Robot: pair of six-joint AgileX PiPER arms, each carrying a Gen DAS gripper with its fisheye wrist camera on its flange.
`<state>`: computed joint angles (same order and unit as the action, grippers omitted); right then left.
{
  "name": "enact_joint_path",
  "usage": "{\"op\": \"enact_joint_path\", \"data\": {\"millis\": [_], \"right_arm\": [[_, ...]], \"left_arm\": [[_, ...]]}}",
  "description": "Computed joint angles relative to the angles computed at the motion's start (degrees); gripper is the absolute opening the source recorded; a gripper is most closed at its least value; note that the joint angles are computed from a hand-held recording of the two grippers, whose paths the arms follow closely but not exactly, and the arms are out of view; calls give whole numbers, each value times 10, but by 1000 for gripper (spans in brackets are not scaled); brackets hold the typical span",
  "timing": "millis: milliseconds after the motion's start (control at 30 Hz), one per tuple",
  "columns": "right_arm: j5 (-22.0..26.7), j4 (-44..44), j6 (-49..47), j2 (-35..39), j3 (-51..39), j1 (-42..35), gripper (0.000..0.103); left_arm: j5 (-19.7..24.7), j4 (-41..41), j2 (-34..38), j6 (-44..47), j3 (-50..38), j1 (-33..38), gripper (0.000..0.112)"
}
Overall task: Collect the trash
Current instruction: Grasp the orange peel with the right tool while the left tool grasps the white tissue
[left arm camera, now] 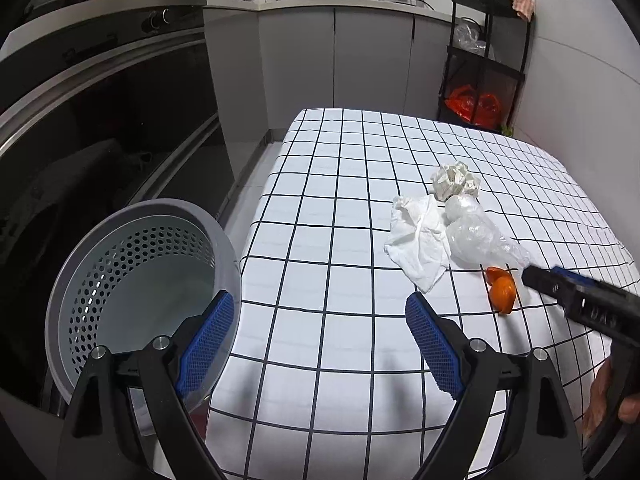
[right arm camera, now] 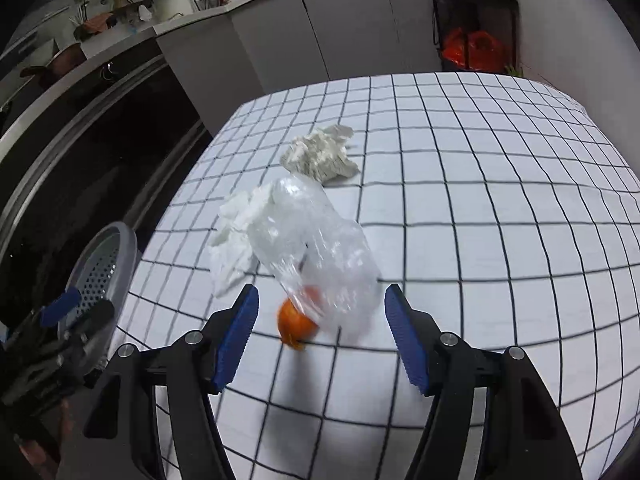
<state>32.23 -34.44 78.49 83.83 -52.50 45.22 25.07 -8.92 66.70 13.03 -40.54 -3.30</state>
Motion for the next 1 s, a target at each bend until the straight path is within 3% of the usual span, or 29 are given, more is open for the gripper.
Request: {"op": "enact_joint_path", "data": {"millis": [467, 667, 767, 1000], "right_arm": [[28, -53, 81, 71, -43, 38, 63], [45, -50, 60, 100, -70, 37, 44], [37, -42, 46, 98, -67, 31, 23], [33, -36, 45, 31, -4, 30, 21]], "left_arm": [[1, 24, 14, -30, -7, -9, 86], [-4, 54, 14, -58, -2, -18, 86], [-4, 60, 17, -64, -2, -23, 86], [-3, 74, 12, -87, 2, -43, 86]]}}
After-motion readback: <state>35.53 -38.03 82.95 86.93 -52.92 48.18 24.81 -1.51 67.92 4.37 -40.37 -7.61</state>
